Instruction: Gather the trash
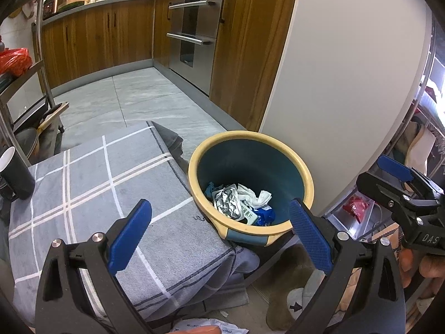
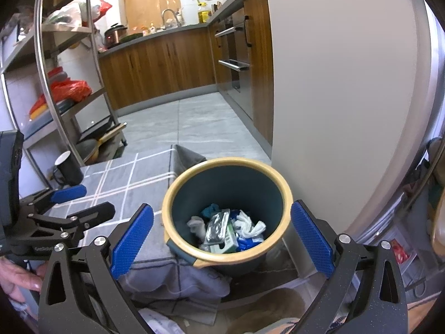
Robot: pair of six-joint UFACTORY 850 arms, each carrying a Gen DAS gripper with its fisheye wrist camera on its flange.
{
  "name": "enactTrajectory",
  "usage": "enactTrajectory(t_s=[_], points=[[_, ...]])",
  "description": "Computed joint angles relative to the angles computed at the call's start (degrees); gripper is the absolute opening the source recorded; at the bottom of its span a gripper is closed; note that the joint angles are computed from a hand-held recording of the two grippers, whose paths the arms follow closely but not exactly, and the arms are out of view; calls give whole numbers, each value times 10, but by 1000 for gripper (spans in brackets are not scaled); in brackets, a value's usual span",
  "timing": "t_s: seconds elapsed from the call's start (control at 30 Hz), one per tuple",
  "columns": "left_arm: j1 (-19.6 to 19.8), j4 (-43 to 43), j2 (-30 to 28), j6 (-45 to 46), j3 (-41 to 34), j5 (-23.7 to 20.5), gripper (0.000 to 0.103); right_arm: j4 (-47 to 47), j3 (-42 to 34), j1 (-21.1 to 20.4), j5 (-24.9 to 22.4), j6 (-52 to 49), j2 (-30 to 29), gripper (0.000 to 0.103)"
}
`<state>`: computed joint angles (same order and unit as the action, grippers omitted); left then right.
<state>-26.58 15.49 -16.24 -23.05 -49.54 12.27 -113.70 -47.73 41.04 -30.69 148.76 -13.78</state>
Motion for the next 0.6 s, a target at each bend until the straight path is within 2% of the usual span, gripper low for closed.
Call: enactTrajectory(t_s=[0.6], points=[[1, 8, -1, -12, -1, -2, 97, 8, -3, 1, 2, -8, -1, 98]])
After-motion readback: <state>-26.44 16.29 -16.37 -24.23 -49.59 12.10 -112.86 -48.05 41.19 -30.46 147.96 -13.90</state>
